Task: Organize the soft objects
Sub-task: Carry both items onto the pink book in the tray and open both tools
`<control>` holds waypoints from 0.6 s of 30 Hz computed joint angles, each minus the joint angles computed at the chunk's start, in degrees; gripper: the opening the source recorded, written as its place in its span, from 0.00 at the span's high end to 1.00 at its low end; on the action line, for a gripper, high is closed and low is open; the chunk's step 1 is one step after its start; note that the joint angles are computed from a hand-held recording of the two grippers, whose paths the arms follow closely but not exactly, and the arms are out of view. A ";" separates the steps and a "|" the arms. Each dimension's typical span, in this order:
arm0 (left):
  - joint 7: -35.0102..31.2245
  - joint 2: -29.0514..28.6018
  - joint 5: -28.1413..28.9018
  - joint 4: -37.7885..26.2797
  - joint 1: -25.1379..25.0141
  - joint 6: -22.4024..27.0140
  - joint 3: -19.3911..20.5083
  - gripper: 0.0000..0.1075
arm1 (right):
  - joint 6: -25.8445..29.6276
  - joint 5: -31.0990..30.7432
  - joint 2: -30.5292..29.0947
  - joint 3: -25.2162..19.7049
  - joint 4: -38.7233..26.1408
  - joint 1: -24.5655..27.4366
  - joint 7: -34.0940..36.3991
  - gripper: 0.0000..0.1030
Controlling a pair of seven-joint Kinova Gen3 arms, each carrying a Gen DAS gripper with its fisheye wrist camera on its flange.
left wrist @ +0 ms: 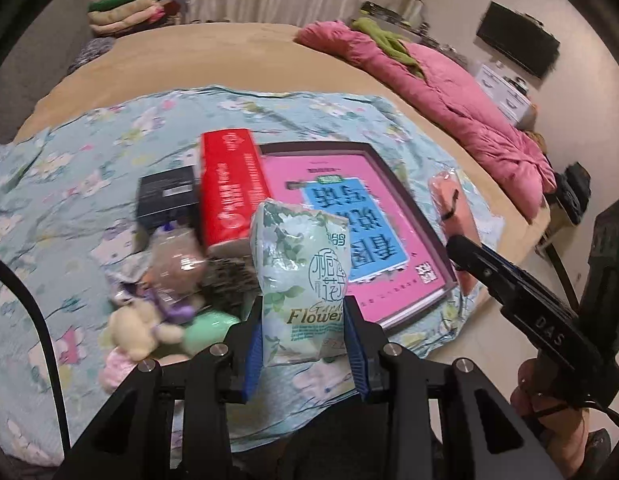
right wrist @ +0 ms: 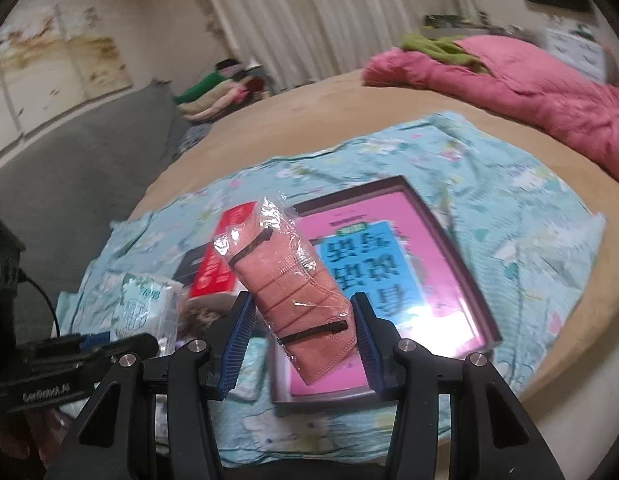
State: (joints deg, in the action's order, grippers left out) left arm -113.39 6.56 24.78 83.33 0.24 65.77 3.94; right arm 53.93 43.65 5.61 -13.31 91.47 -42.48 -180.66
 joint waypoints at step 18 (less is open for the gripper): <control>5.36 9.59 -7.61 -4.34 9.77 -1.56 4.50 0.66 | -1.30 -5.54 1.84 2.83 5.17 4.55 -2.72 0.51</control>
State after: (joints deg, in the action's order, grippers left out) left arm -108.03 16.14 17.17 78.98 10.01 64.21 8.44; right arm 52.63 38.10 7.44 -10.48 96.64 -37.93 -183.39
